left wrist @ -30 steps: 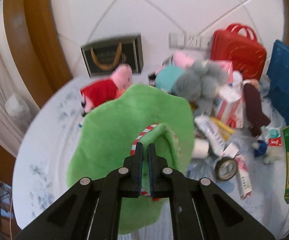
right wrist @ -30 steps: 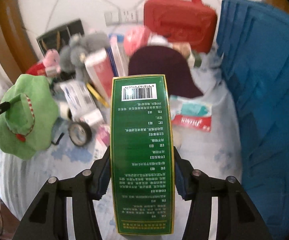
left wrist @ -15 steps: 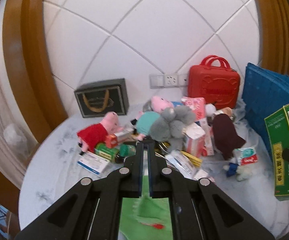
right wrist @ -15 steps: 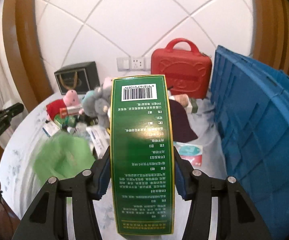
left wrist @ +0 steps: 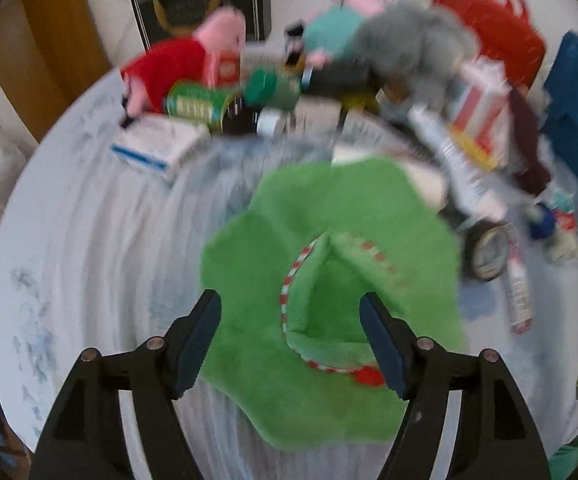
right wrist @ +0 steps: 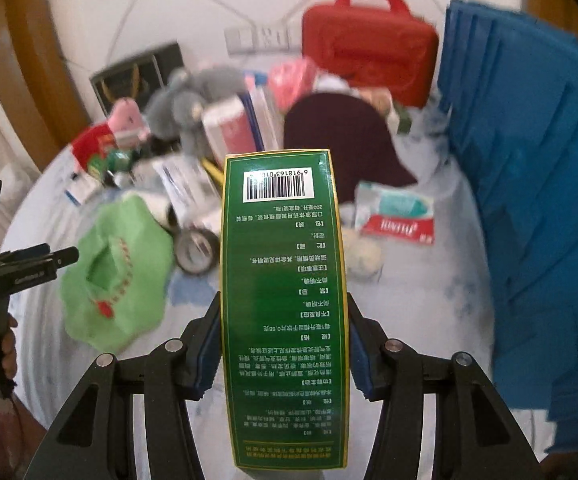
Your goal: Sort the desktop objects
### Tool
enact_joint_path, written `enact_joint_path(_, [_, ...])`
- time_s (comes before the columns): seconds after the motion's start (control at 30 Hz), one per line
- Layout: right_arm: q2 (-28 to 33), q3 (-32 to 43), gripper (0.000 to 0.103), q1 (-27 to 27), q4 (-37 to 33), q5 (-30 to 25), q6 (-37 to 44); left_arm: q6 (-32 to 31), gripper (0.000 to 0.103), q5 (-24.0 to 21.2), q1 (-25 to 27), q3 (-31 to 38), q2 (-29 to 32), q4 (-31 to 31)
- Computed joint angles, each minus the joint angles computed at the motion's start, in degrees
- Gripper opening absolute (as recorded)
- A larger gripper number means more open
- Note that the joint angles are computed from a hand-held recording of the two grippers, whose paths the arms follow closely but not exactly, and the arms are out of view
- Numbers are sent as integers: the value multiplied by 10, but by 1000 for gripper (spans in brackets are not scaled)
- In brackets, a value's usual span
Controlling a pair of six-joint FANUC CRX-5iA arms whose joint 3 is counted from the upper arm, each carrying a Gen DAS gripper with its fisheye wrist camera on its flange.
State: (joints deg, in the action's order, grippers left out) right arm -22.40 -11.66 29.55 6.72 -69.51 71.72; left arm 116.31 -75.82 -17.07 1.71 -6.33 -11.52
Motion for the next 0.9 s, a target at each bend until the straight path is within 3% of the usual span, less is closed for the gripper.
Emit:
enact_joint_path(0.1, [24, -9, 53, -7, -2, -3, -5, -7, 71, 8, 13, -17, 26, 19])
enact_joint_path(0.2, [42, -18, 52, -13, -1, -1, -9, -5, 90, 48, 9, -36, 28, 5])
enact_joint_path(0.27, [50, -24, 52, -13, 1, 3, -11, -7, 90, 76, 17, -55, 22, 15])
enact_joint_path(0.33, [54, -29, 52, -10, 6, 8, -16, 0, 72, 93, 10, -63, 17, 2])
enact_joint_path(0.37, [55, -31, 52, -7, 10, 10, -19, 1, 36, 92, 5, -60, 15, -5])
enact_joint_path(0.4, [54, -32, 52, -5, 13, 10, -21, -3, 12, 82, 0, -53, 17, -7])
enact_joint_path(0.57, [35, -30, 52, 9, 30, 22, -31, 38, 8, 72, -32, -37, -12, -48])
enact_joint_path(0.8, [-11, -12, 52, 38, 68, 52, -48, 78, 8, 49, -115, 57, -51, -165])
enact_joint_path(0.9, [-29, 4, 52, 54, 88, 66, -58, 69, 8, 48, -128, 101, -51, -180])
